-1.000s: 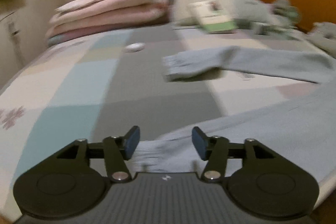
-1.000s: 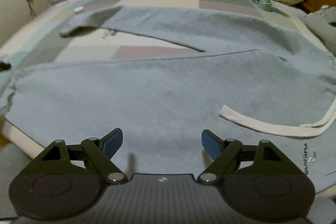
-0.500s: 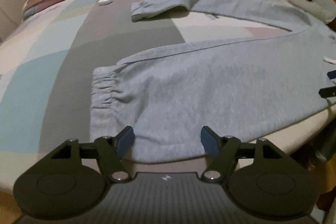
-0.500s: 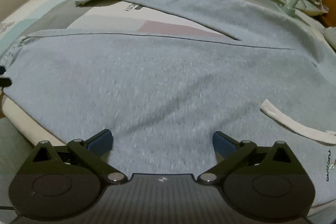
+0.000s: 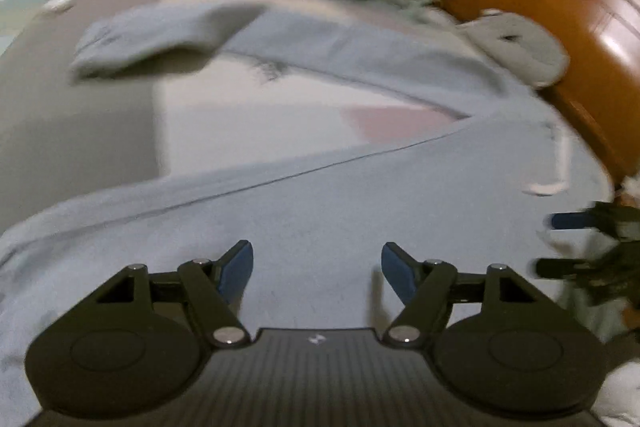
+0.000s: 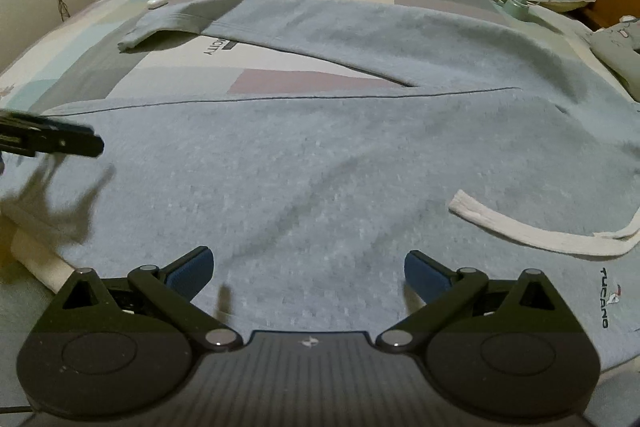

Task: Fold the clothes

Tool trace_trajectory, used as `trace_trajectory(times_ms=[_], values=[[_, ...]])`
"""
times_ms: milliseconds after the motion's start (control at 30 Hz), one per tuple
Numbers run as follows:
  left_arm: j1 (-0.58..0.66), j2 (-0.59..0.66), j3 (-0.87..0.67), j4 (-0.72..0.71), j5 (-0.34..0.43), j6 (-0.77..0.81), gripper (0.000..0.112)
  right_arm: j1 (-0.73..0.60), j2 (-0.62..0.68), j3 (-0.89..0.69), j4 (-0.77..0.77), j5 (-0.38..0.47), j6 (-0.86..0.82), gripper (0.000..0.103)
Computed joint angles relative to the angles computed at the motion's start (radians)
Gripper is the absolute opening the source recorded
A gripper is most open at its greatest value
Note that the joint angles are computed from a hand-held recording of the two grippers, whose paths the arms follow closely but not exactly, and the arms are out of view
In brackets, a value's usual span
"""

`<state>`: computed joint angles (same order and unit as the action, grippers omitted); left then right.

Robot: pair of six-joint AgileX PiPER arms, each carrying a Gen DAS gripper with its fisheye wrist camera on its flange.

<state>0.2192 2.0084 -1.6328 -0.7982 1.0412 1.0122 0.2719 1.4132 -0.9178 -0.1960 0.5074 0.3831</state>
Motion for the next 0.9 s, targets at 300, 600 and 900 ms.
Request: trace_trajectory(times_ms=[300,600,900], values=[[0.188,-0.092,0.126,0.053,-0.128,0.042,0.071,-0.04,0.031,0.029,0.033,-0.041,-0.027,0.103],[0.019,-0.246,0.278,0.265,-0.373,-0.033,0.074,-0.124,-0.075,0.047,0.059,-0.024,-0.128,0.103],[-0.196,-0.401,0.329,0.472,-0.481,-0.192,0.081,-0.537,-0.202,0.079,0.208,0.03,-0.392,0.103]])
